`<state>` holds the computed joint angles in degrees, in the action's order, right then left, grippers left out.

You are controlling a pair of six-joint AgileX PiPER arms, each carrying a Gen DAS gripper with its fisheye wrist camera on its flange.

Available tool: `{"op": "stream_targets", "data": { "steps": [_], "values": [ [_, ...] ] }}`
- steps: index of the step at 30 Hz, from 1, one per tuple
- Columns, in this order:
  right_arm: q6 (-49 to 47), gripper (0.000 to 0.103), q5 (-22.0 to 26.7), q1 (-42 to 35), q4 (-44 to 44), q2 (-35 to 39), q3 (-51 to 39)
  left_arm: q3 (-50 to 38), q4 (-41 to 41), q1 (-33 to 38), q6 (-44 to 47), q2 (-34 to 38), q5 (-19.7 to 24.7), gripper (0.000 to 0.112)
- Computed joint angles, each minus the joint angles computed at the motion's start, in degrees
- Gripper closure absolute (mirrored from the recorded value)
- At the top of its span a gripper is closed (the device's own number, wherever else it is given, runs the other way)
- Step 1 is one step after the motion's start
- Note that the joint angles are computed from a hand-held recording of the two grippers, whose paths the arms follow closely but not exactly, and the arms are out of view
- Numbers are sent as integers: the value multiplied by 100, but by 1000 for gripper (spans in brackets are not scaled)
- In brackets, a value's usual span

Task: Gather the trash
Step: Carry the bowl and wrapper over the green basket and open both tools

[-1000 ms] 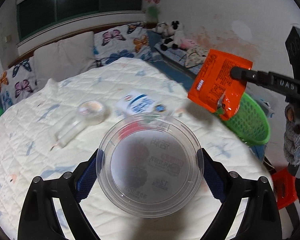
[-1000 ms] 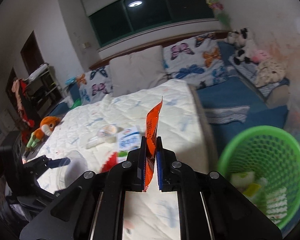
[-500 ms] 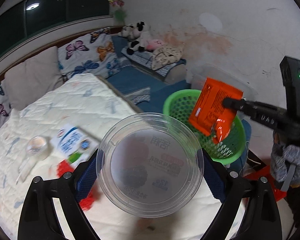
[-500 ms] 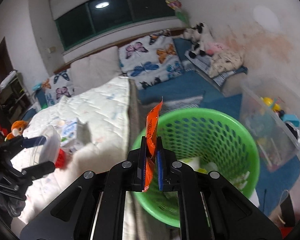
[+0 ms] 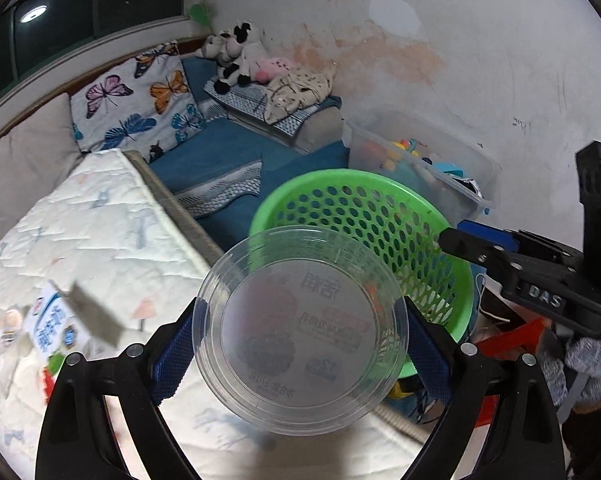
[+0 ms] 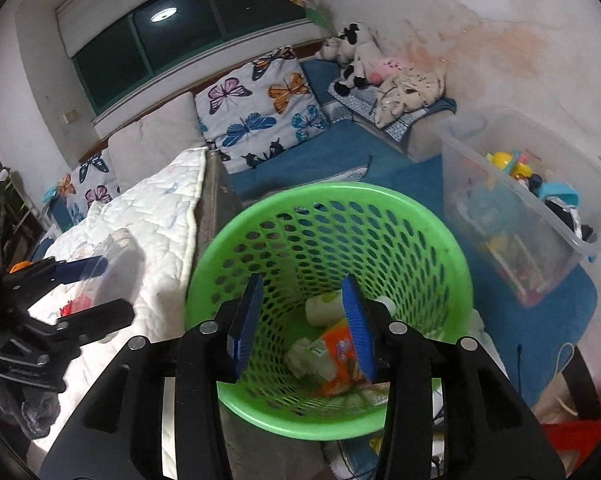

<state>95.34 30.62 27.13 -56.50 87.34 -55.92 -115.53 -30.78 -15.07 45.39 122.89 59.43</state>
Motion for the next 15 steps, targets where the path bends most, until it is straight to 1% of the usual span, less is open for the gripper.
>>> {"op": "stream_targets", "data": {
  "steps": [3,6,8,11,15],
  "values": [
    [258,54,-6,-5,-176,-185,217,-202,150,-201,-268,168,55,22],
    [521,52,-43,-8,-349,-394,439,-314,230,-360,-493,287,65,22],
    [689,48,-59,12,-452,-503,561,-396,277,-455,-635,373,79,22],
    [885,47,-29,94,-567,-597,688,-497,344,-571,-783,508,146,22],
    [1030,47,-46,150,-614,-649,772,-338,323,-634,-784,515,85,21]
  ]
}}
